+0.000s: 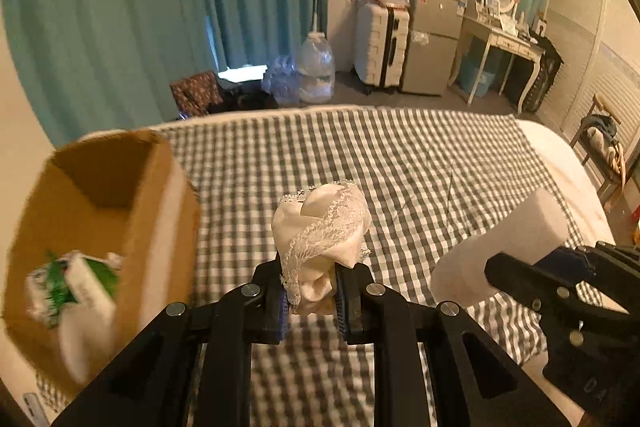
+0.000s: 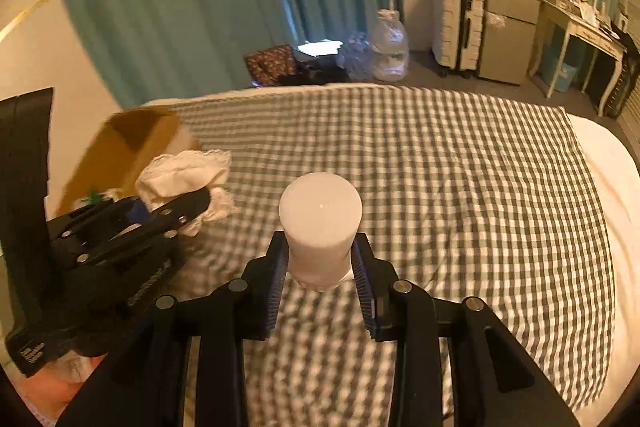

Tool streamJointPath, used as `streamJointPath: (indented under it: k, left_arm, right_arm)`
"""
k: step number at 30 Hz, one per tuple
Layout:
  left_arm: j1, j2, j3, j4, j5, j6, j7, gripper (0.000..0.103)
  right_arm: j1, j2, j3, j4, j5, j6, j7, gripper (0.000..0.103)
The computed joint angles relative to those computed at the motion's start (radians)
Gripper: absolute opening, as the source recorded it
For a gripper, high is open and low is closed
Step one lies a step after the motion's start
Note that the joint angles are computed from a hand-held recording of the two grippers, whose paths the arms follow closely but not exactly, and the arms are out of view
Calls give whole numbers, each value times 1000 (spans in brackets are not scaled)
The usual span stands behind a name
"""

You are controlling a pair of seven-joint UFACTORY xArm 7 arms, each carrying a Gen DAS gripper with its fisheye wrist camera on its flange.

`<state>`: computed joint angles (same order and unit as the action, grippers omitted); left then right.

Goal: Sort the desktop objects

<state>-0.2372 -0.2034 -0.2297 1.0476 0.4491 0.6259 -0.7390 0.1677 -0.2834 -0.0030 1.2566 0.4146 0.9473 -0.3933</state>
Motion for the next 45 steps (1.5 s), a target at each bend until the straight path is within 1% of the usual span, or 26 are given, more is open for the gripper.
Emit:
streamJointPath:
  k: [2,5,7,8,9,12,15,18,22,24,28,30,31,32,33,34,35,36,37,39,41,43,45]
  left_arm:
    - [3,-61,7,-21,-5,15,11,18]
    - [30,-133,14,-50,-15,23,29,18]
    - [42,-172,35,-78,-57,8,59,18]
    - [43,-202,58,-100,-96,0,91,18]
    - [53,-224,62,-115,-113,0,107,18]
    - [115,-269,66,-145,-120,11,137,18]
    - [162,-314,86,-183,-138,11,169,18]
    - [208,-348,103,-224,-144,1,202,18]
    - [258,-358,133,-272,-168,-40,242,18]
    - [275,-346,154,-293,-190,-67,263,18]
    - [317,-317,157,-316,-203,-91,280,18]
    - [368,-319,117,-328,-162,-84,232,31]
    - [389,-317,103,-332,-143,-84,203,52]
    - [400,-322,100,-345,-135,-103,177,77]
    - [408,-332,98,-360,-127,-123,157,85]
    - [428,-348,84,-380,-110,-151,119,90]
    - [446,-364,73,-398,-96,-174,87,91]
    - [446,-370,76,-406,-96,-183,81,92]
    - [440,-373,83,-411,-102,-180,85,93]
    - [419,-396,99,-430,-119,-163,106,93]
    - [397,-451,103,-480,-128,-183,128,94]
    - [381,-494,105,-513,-136,-204,157,97]
    - [350,-526,112,-534,-150,-224,210,99]
  right_arm:
    - [10,-27,9,5,2,10,3,32]
    - [34,-62,23,12,4,13,12,32]
    - [54,-71,36,31,10,20,26,32]
    - [64,-67,40,44,10,24,31,32]
    - [76,-70,51,54,11,26,42,32]
    - [109,-63,74,69,15,14,54,32]
    - [145,-51,105,75,9,-4,69,32]
    - [185,-5,127,99,18,-11,71,32]
    - [223,77,164,140,16,-28,91,32]
    - [235,110,179,154,3,-38,102,32]
    - [252,200,201,210,-21,-47,130,32]
    - [255,222,199,227,6,-63,113,33]
    - [257,218,205,216,-7,-107,113,36]
    - [257,215,208,207,-35,-147,123,48]
    - [254,202,208,188,-56,-188,127,59]
    - [253,187,207,169,-64,-228,135,77]
    - [251,167,200,148,-50,-263,138,80]
    - [252,159,200,144,-49,-271,154,80]
    - [249,140,189,134,-33,-268,164,80]
    - [239,105,180,108,-45,-257,201,81]
    - [221,55,178,48,-87,-280,251,87]
    - [186,-20,192,-50,-171,-330,345,89]
    - [148,-85,208,-142,-248,-377,436,90]
